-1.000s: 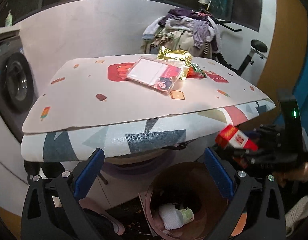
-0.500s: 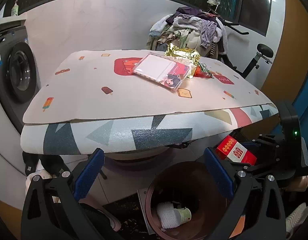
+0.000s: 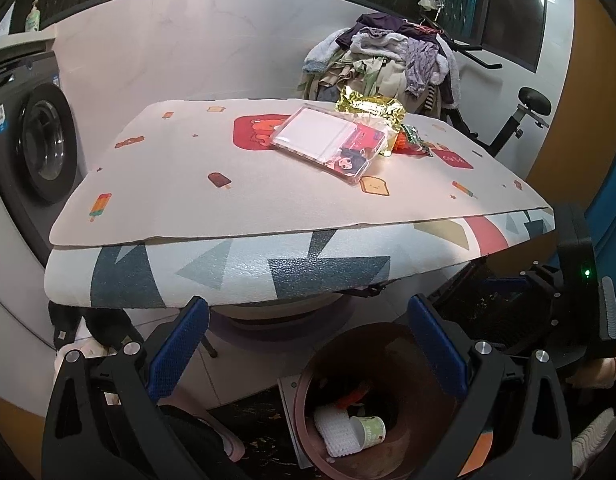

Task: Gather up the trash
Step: 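Drop the tissue packet into the bin with the left gripper while the right drops the box, then move both grippers back over the table toward the remaining trash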

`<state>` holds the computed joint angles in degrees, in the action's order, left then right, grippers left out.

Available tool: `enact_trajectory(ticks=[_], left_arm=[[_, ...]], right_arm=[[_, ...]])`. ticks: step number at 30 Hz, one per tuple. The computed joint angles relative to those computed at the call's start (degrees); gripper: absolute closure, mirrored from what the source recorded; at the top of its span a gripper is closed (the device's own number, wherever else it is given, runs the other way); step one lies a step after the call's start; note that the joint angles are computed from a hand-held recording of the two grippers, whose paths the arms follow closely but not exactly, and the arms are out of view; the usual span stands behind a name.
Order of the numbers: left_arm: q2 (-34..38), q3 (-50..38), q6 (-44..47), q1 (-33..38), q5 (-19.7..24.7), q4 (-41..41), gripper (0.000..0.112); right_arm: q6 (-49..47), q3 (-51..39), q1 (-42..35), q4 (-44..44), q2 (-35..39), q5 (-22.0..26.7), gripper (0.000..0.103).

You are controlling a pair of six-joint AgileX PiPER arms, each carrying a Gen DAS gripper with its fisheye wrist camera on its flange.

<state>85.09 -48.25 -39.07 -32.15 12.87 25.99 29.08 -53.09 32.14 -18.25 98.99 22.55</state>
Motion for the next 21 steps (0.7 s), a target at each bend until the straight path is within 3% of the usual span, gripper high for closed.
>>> enact_trajectory(ticks=[7,12,21], left_arm=[[0.6,-1.5,-1.5,-0.3,1.8,1.0,0.015],[1.9,-3.4,2.9,1.1,2.2,-3.2,0.015],[6.8,-11.8,1.4,1.2,4.5,3.9,0.015]], right_arm=[[0.4,1.0,-1.7,0.8,-1.7,-0.8,0.006],[-0.4,0.7,-5.3,2.7,-3.5,-1.2,0.006],[2.6,-5.1,-13.0,-1.2,-3.2,2.4,0.006]])
